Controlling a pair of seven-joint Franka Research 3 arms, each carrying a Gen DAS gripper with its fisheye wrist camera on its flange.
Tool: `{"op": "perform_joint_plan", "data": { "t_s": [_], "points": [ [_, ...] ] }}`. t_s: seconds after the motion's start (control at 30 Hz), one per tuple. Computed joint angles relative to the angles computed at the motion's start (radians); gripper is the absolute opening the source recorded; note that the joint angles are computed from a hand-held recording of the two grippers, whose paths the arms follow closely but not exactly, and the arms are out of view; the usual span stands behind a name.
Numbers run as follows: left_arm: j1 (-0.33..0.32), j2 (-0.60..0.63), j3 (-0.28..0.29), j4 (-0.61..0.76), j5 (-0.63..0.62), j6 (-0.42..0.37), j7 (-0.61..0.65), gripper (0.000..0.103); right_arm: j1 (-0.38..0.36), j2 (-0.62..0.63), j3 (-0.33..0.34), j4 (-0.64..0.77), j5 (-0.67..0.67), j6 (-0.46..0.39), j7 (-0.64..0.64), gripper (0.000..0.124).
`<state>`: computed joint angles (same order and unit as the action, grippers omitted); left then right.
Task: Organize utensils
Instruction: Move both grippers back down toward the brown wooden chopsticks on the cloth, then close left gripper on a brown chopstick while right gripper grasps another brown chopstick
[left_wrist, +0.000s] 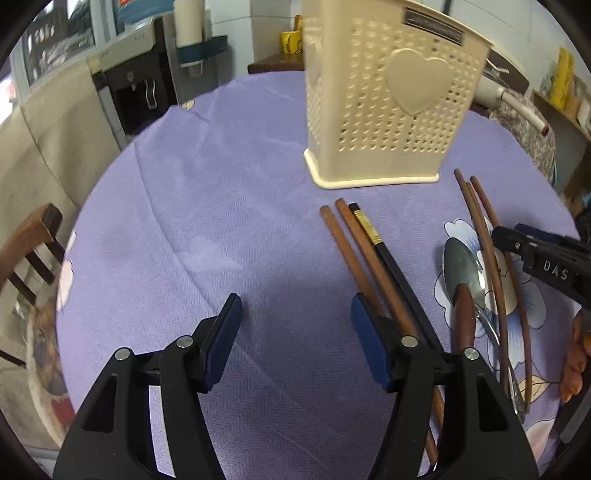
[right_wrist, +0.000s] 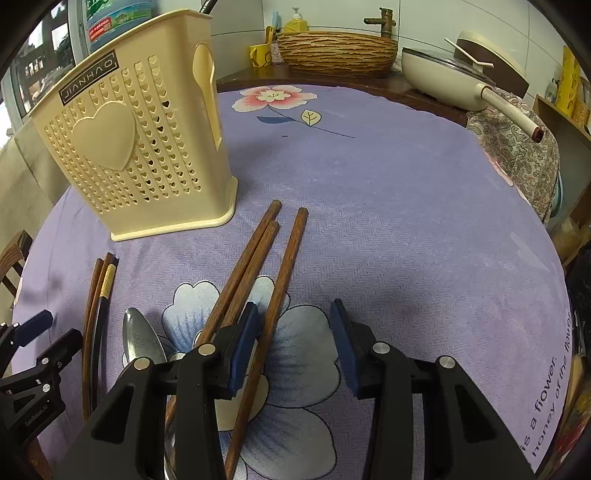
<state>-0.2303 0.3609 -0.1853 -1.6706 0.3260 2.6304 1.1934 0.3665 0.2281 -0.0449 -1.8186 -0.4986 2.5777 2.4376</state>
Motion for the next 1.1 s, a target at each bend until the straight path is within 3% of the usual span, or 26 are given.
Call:
{"op": "perform_joint_plan", "data": {
  "t_s": [0.23, 0.57, 0.67, 0.8, 1.1],
  "points": [
    [0.029, 0.013, -0.037, 0.018, -0.104, 0.02, 0.049, 0.061, 0.0, 0.003, -0.001, 0.003, 0.003, 0.002, -0.004, 0.042],
    [-0.036, 0.069, 0.01, 0.102, 0.004, -0.041, 0.003, 0.061, 0.004, 0.003, -0.002, 0.005, -0.011, -0.005, 0.006, 0.042],
    [-0.036, 0.095, 0.009, 0.145, 0.007, -0.059, 0.011, 0.056, 0.003, 0.005, 0.0, 0.008, -0.005, -0.009, 0.0, 0.042],
    [-0.037, 0.128, 0.012, 0.206, 0.002, -0.103, 0.014, 0.04, -0.003, 0.018, 0.001, 0.03, 0.018, -0.023, -0.024, 0.042],
    [-0.034, 0.103, 0.023, 0.165, 0.022, -0.08, -0.026, 0.04, 0.013, 0.078, -0.025, 0.117, 0.015, -0.063, 0.008, 0.041]
  ]
}}
